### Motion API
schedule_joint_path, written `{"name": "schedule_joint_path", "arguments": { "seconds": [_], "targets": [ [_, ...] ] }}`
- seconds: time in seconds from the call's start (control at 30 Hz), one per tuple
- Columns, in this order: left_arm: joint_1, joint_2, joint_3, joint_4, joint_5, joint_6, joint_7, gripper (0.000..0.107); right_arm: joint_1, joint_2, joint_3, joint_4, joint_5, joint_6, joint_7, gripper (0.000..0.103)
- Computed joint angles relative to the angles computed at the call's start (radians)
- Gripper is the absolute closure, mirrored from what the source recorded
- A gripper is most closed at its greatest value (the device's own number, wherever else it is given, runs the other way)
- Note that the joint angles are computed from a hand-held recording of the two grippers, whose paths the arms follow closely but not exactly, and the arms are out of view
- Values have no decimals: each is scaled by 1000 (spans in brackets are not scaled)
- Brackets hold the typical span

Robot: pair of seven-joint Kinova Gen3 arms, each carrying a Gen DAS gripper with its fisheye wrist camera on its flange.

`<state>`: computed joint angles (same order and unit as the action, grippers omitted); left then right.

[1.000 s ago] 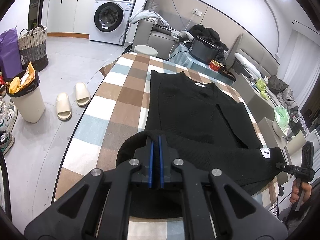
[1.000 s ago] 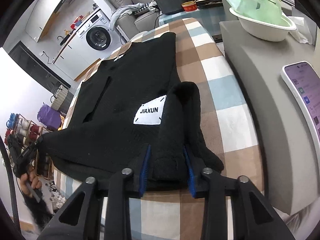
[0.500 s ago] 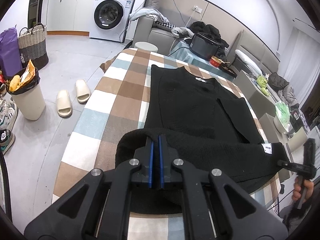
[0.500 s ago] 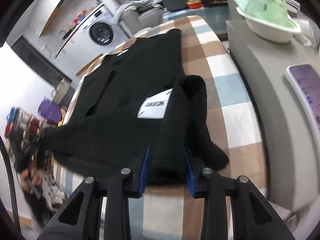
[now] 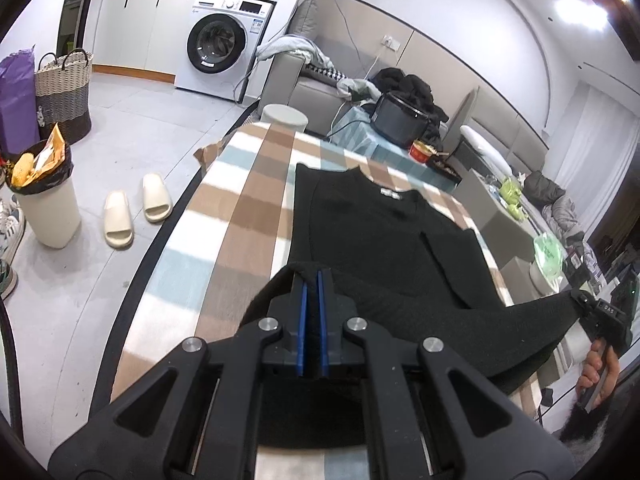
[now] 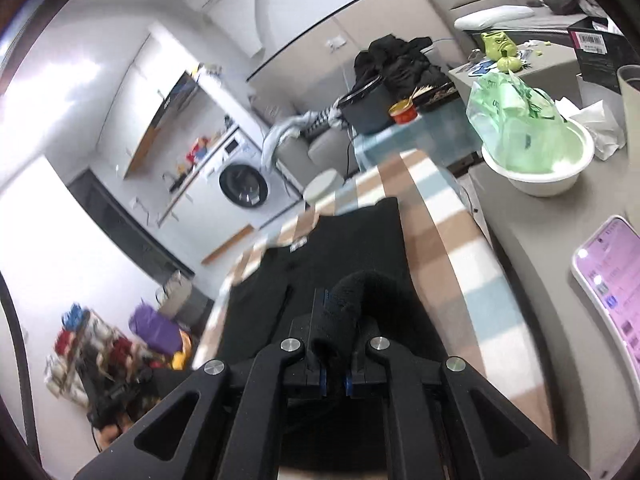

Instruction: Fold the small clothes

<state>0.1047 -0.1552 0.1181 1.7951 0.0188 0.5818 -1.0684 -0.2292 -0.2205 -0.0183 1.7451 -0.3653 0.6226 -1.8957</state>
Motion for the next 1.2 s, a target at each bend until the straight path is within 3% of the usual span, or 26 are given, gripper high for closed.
{"name": "schedule_joint_path", "arguments": {
  "seconds": [0.17, 0.23, 0.53, 0.67, 0.8, 1.07, 1.2],
  "targets": [
    [3, 82, -52, -69, 102, -20, -95, 105, 45, 118, -48, -72, 94, -3, -118, 98],
    [-6, 129, -62, -107, 141, -20, -129, 105, 34, 169, -28, -99, 78, -11, -116, 97],
    [-44, 343, -63, -309, 140, 24, -139, 105, 41, 322, -43, -256, 155, -7, -171, 97],
    [-72, 417, -56, -341, 170, 63, -152, 105, 52, 377, -42, -288, 170, 78, -178, 97],
    [-80, 421, -48, -293, 188, 55, -166, 105, 87, 375, -55, -250, 120, 164, -103, 97],
    [-76, 384, -42, -221, 216, 47, -203, 103, 109, 356, -54, -206, 31, 178, 13, 79],
    [-55, 375, -45, -210, 204, 58, -178, 101, 110, 374, -57, -213, -12, 182, 50, 79]
  ]
}}
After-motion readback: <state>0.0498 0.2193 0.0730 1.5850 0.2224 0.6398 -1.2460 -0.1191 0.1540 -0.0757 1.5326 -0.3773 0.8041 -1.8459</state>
